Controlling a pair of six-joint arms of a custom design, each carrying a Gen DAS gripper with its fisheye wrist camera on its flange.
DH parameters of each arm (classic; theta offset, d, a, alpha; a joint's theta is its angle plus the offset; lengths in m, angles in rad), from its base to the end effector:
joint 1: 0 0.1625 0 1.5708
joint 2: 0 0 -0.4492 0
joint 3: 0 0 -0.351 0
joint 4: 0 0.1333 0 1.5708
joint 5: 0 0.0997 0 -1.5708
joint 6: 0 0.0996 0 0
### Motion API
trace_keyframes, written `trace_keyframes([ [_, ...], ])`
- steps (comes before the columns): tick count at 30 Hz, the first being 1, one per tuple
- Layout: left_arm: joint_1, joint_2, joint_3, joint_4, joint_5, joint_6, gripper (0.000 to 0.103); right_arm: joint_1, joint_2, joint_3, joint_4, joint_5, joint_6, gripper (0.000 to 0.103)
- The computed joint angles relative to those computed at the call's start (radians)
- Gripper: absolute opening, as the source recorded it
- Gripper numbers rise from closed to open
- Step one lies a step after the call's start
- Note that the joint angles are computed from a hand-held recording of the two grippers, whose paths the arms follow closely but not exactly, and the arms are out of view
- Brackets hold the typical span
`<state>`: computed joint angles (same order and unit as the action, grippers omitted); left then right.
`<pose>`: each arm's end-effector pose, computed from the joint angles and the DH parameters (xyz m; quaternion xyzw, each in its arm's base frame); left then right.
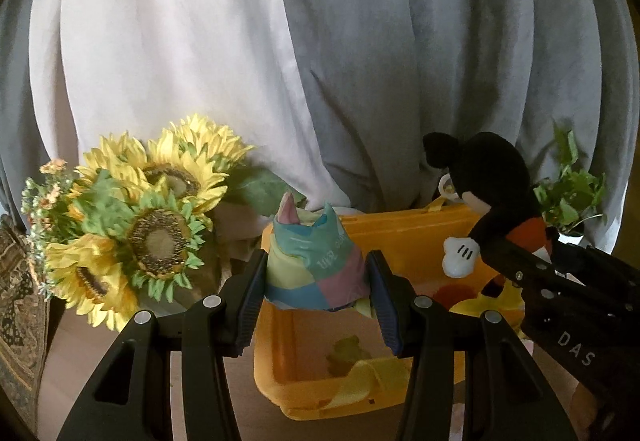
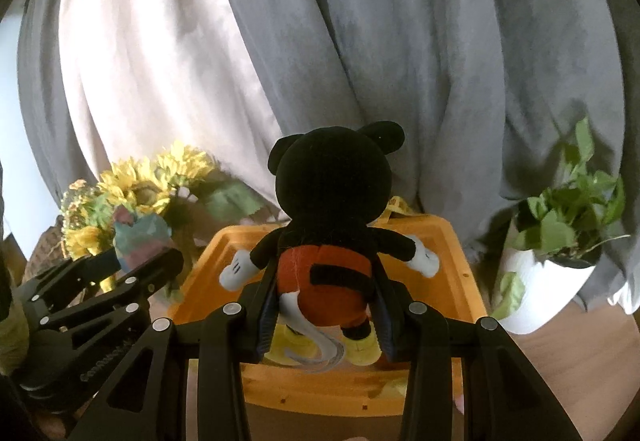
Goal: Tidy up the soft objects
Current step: 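Lower and open the right tool to drop Mickey while the left tool releases the cone plush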
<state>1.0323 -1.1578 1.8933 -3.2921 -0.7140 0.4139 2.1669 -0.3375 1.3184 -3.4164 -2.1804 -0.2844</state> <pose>-0.1030 -0.5791 0.3855 0.1926 0.8023 -0.4524 0.3385 0.4819 -0.5745 0.0424 0.2554 -0.8371 0.4371 0.2071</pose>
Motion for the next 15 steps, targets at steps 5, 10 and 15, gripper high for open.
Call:
trace_keyframes([
  [5, 0.037, 0.039, -0.041, 0.02, -0.028, -0.003, 0.049, -0.025, 0.02, -0.038, 0.055, 0.01, 0.021, 0.042],
  [10, 0.072, 0.065, -0.072, 0.065, -0.069, -0.012, 0.05, -0.045, 0.038, -0.067, 0.117, 0.008, 0.048, 0.043],
  [15, 0.086, 0.078, -0.083, 0.094, -0.098, -0.014, 0.065, -0.063, 0.039, -0.069, 0.162, -0.002, 0.094, 0.045],
])
